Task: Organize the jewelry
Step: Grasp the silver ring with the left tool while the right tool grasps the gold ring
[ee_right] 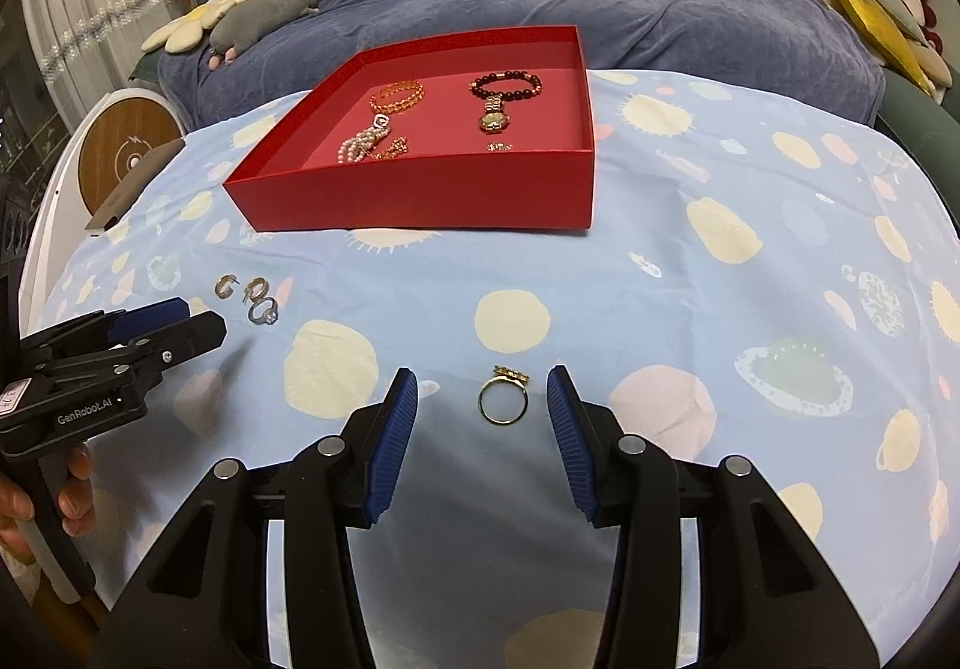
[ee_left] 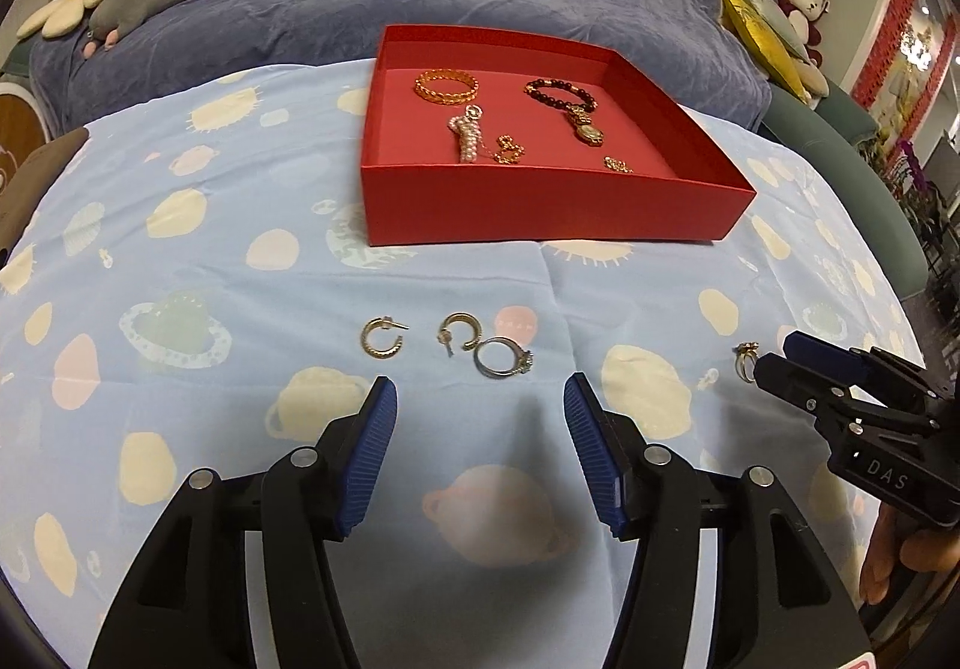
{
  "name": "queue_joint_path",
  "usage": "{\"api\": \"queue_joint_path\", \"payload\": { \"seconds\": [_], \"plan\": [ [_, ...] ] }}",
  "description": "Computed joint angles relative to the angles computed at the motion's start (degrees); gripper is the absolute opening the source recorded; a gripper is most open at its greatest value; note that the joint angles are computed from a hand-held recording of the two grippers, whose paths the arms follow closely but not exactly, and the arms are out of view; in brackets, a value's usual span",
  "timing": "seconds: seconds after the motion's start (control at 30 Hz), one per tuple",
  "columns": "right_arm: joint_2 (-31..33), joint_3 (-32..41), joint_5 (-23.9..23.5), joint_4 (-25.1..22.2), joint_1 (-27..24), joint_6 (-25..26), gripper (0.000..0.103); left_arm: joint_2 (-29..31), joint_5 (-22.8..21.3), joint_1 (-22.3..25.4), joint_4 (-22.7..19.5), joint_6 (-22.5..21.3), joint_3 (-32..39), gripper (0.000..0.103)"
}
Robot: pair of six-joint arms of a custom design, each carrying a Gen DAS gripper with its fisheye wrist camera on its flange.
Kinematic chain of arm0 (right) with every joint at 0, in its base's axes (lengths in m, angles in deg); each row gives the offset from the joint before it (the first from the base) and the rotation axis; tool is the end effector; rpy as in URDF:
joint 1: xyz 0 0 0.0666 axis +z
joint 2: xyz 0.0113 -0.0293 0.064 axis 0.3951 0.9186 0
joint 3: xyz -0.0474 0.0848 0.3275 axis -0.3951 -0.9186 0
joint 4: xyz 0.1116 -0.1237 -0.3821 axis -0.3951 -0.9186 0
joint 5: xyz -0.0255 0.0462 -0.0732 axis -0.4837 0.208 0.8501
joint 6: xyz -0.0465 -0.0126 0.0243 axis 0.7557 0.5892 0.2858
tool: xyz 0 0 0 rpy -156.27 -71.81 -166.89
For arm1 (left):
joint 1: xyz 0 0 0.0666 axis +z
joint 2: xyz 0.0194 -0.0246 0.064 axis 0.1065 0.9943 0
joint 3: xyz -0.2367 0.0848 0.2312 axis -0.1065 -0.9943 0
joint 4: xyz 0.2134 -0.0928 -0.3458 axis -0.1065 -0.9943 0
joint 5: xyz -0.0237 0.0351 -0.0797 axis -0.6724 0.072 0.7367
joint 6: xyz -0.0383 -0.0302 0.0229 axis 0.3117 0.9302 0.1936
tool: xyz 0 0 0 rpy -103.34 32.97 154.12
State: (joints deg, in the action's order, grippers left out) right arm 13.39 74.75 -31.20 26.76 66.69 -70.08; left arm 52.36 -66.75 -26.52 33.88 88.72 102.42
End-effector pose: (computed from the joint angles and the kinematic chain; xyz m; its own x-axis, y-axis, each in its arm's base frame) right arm 0.3622 0.3205 0.3248 -0.7566 0.2343 -0.6104 0.1885 0.9721 0.1395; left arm 0.4425 -0.2887 0.3255 -0.7386 0.3422 -0.5808 0.5147 0.8427 -0.1580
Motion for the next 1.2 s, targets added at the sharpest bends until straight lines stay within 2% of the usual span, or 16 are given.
{"api": "queue_joint_path", "payload": {
  "seconds": [0.27, 0.47, 0.5, 0.6, 0.7, 0.77, 0.83, 0.87, 0.9, 1.1, 1.13, 1.17, 1.2],
  "plan": [
    [1.12, -0.34, -1.30, 1.06, -0.81, 1.40, 0.042, 3.26, -1.80, -1.91, 0.11, 0.80, 2.31, 0.056],
    [2.31, 0.27, -0.54, 0.94, -0.98, 2.86, 0.027, 4.10, -1.89, -2.04, 0.32, 1.51, 3.02, 0.056],
    [2.39, 0.35, -0.37, 0.74, -0.98, 2.89, 0.020, 4.20, -1.86, -2.01, 0.41, 1.56, 3.09, 0.056],
    [2.08, 0.09, -0.56, 0.93, -1.06, 2.77, 0.019, 4.38, -2.22, -2.13, 0.88, 1.32, 3.10, 0.056],
    [1.85, -0.05, -0.94, 1.18, -0.95, 2.77, 0.019, 4.35, -2.97, -2.35, 1.44, 0.86, 2.94, 0.047],
    [1.71, -0.06, -1.05, 1.31, -0.86, 2.82, 0.019, 4.26, -3.49, -2.51, 1.70, 0.26, 2.77, 0.036],
    [1.48, -0.11, -0.99, 1.41, -0.78, 2.82, 0.019, 4.15, -3.90, -2.54, 1.83, -0.28, 2.59, 0.030],
    [1.32, -0.19, -0.91, 1.47, -0.75, 2.71, 0.019, 4.05, -4.12, -2.54, 1.97, -0.54, 2.43, 0.024],
    [1.15, -0.25, -0.85, 1.52, -0.75, 2.60, 0.019, 3.99, -4.31, -2.53, 2.04, -0.82, 2.30, 0.021],
    [0.82, -0.18, -0.95, 1.84, -0.87, 2.31, 0.019, 3.68, -5.05, -2.79, 2.50, -2.10, 1.79, 0.020],
    [0.85, -0.09, -0.95, 1.91, -0.87, 2.37, 0.019, 3.62, -4.70, -2.72, 2.41, -2.04, 1.80, 0.018],
    [0.88, 0.04, -0.91, 1.94, -0.84, 2.44, 0.019, 3.62, -3.82, -2.55, 2.19, -2.02, 1.90, 0.005],
    [0.87, 0.15, -0.90, 2.02, -0.83, 2.51, 0.019, 3.75, -2.91, -2.40, 1.44, -1.85, 2.21, 0.004]
  ]
}}
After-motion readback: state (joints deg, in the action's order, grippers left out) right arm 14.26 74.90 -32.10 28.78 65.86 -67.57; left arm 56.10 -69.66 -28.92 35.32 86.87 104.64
